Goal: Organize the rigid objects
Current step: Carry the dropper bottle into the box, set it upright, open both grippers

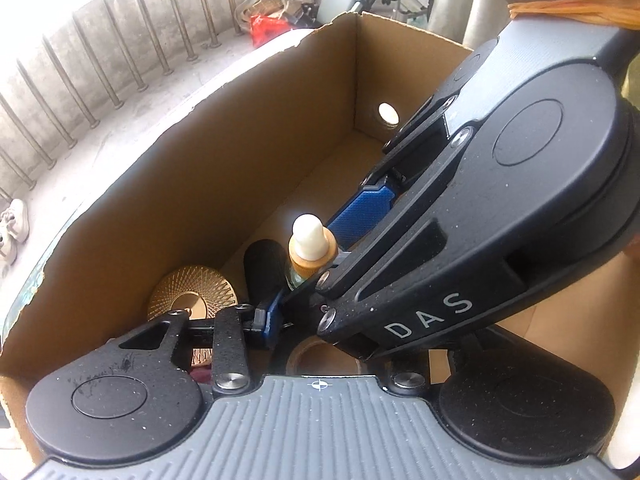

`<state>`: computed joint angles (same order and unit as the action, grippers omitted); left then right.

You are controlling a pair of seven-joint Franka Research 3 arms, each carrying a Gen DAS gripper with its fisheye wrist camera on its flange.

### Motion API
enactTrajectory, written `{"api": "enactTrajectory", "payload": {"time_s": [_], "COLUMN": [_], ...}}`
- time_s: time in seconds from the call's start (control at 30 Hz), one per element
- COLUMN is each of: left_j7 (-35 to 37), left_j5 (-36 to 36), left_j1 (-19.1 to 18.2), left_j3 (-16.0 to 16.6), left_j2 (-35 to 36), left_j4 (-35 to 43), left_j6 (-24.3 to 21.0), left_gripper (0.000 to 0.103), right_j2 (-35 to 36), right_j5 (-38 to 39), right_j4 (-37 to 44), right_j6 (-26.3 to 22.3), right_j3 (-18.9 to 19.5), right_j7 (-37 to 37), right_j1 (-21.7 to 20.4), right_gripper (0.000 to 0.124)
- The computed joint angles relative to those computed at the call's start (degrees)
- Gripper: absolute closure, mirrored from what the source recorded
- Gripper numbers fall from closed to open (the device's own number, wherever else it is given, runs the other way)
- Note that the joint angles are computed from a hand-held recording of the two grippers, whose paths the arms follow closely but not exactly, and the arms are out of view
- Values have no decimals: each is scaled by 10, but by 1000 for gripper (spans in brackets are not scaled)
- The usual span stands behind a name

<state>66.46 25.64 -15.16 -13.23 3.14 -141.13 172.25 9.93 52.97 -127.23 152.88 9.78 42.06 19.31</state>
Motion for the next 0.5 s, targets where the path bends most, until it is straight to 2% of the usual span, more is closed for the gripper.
{"api": "enactTrajectory", "payload": {"time_s": [0.1,0.2,0.3,0.4,0.47,0.5], "left_j7": [-23,-32,-86,-111,-165,-221], "left_j5": [36,25,70,75,105,149], "left_j1": [-1,-4,1,-4,5,32], "left_j3": [3,-5,-21,-33,-60,-95], "left_j2": [-24,-50,-83,-133,-192,-228], "left_j4": [-17,-30,-45,-72,-104,-124], "left_j6": [7,-13,-32,-47,-44,-29], "left_gripper": [57,56,48,48,48,48], "right_j2": [-14,-28,-56,-99,-124,-145], "right_j5": [34,21,28,35,61,84], "right_j4": [-11,-21,-39,-70,-81,-94], "right_j6": [13,15,11,23,31,27], "right_j3": [4,-3,-8,-15,-22,-28], "right_j7": [-26,-14,-21,-30,-51,-70], "right_j1": [-2,2,3,9,16,19], "right_gripper": [79,76,71,71,71,71]}}
